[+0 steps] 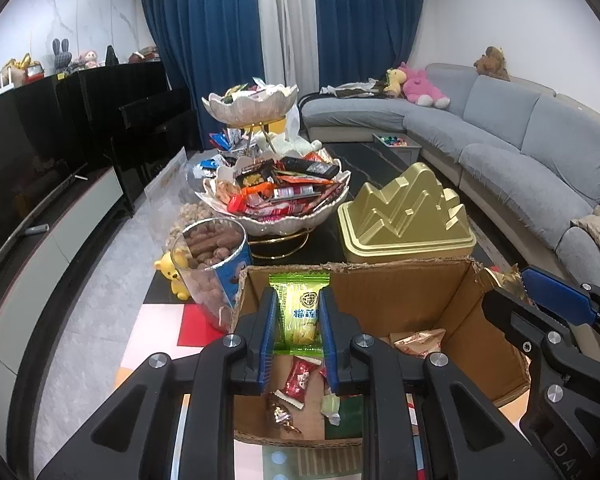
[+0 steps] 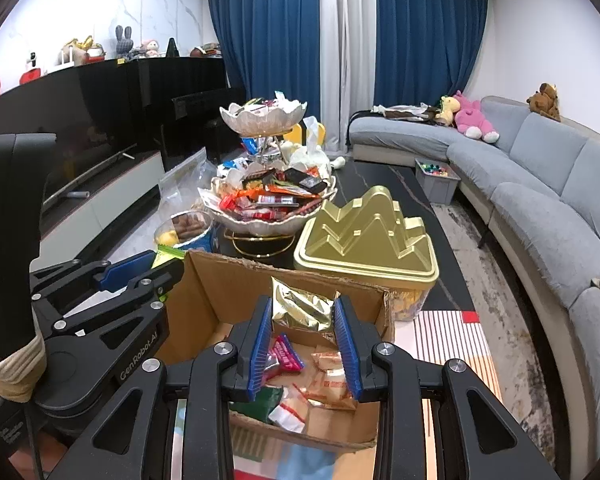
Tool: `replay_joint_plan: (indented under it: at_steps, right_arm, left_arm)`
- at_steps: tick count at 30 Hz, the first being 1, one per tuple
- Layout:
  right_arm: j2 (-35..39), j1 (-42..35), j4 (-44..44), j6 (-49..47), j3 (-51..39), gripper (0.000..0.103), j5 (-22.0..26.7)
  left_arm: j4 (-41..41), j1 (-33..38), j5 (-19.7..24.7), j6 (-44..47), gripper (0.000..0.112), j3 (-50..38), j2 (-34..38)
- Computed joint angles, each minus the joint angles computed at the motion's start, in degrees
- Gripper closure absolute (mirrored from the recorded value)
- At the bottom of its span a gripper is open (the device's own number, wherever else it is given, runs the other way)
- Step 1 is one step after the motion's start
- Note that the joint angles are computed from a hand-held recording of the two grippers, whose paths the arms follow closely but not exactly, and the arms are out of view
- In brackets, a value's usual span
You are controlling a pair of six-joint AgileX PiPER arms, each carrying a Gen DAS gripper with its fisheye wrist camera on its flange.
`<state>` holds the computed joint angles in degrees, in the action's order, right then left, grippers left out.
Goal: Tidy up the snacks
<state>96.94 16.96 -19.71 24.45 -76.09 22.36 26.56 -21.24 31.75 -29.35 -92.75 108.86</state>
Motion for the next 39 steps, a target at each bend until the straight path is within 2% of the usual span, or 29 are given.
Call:
replay_joint_plan:
  at_steps: [3,5,8,10,13,21,33,37,39]
  right_arm:
    - [0.0,0.1,-1.6,1.2,0.0,0.069,0.0]
    - [0.1,0.0,-1.6,1.2,-0.3,0.065,0.2]
    - [-0.3,-0.2,-2.1,2.0,-0.3,0.049,0.1]
    - [-0.8,-0.1,-3.6,3.7,0.1,0.034,-0.2]
    - [-1.3,0.2,-5.5,5.8,0.2,0.026,0.2]
    - [-2.1,1.1,-8.7,9.4,0.2,0.02,2.7]
    - [-6.5,2.0,-10.6,13.4,2.4,0.02,5.3]
    - [-8.9,2.7,-13.1,16.4,4.4,0.012,5.7]
    - [-10.4,3.3,-14.2,17.7,5.6,0.012,6.1]
  left_arm:
    - [-1.1,0.5,0.0,0.6,0.078,0.1,0.0]
    - [-0.6,0.6,-0.2,-0.2,0.066,0.6,-0.3]
    - [-0.3,0.8,0.0,-0.9,0.059,0.9,-0.7]
    - [0.2,0.8,0.2,-1.5,0.053,1.1,-1.0]
    - [1.3,0.9,0.6,-2.7,0.046,1.5,-1.5]
    - [2.8,1.0,2.0,-5.1,0.04,2.8,-3.5]
    - [5.6,0.0,2.3,-8.3,0.033,7.4,-9.2]
    - [6.9,-0.6,2.8,-9.6,0.03,9.4,-11.8]
    - [7.6,-1.0,3.0,-10.1,0.029,10.8,-13.4]
